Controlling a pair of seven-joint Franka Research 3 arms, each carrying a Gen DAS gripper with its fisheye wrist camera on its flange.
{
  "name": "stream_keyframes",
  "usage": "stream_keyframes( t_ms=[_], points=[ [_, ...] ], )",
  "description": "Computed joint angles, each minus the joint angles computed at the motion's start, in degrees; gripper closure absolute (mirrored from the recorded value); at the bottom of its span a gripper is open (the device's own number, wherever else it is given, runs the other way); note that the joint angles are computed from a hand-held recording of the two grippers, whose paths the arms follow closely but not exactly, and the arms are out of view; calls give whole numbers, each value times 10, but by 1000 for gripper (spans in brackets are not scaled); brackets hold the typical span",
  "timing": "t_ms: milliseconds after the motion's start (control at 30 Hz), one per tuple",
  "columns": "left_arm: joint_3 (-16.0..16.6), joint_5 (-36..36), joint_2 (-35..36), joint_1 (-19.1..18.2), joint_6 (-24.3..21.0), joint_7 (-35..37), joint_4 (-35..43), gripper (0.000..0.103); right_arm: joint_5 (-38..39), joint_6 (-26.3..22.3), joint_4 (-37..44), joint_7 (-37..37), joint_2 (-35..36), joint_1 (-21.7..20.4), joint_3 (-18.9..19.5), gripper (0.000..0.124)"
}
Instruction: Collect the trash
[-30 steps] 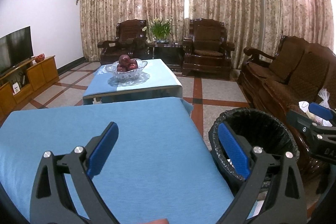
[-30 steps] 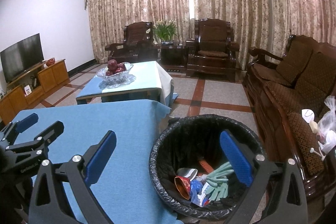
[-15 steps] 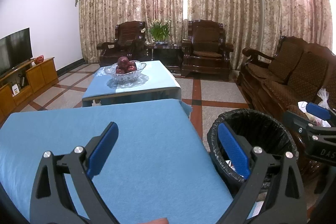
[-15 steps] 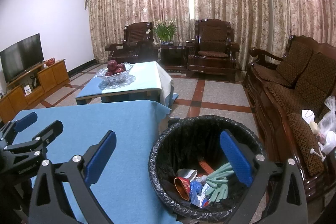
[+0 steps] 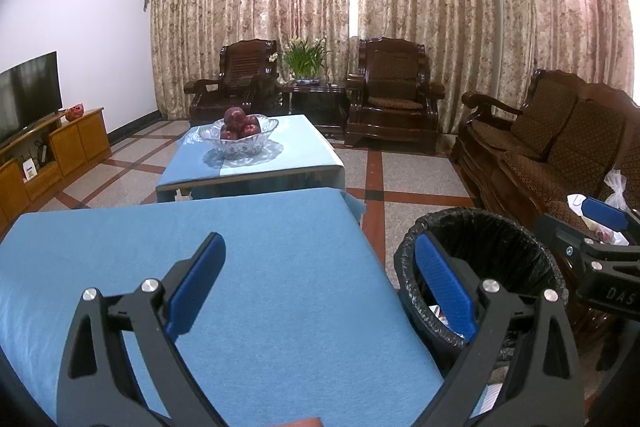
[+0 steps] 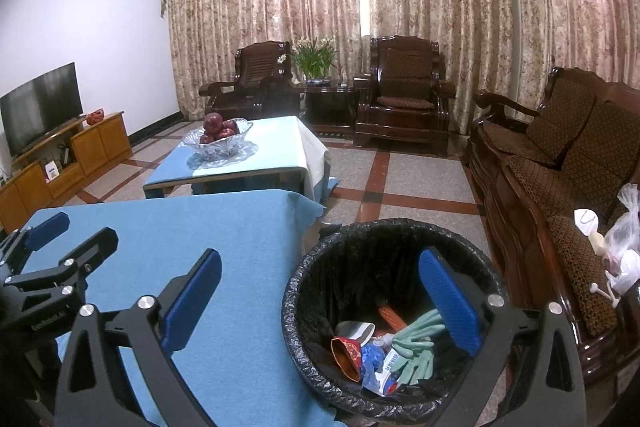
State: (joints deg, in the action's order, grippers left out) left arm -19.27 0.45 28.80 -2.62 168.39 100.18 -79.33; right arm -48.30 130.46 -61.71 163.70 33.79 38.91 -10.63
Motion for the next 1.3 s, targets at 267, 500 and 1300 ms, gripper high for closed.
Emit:
stream_keyframes(
  t_ms=[267,500,1300],
  points=[
    [-1,0,0,1,-1,1,0,10,0,2,-1,1,0,0,0,27],
    [-2,-1,0,2,-1,2,0,10,1,0,1,0,2,0,0,27],
    [1,-3,-1,2,-3,1,-1,10,5,-2,8,-3,7,2,-2,27]
  ],
)
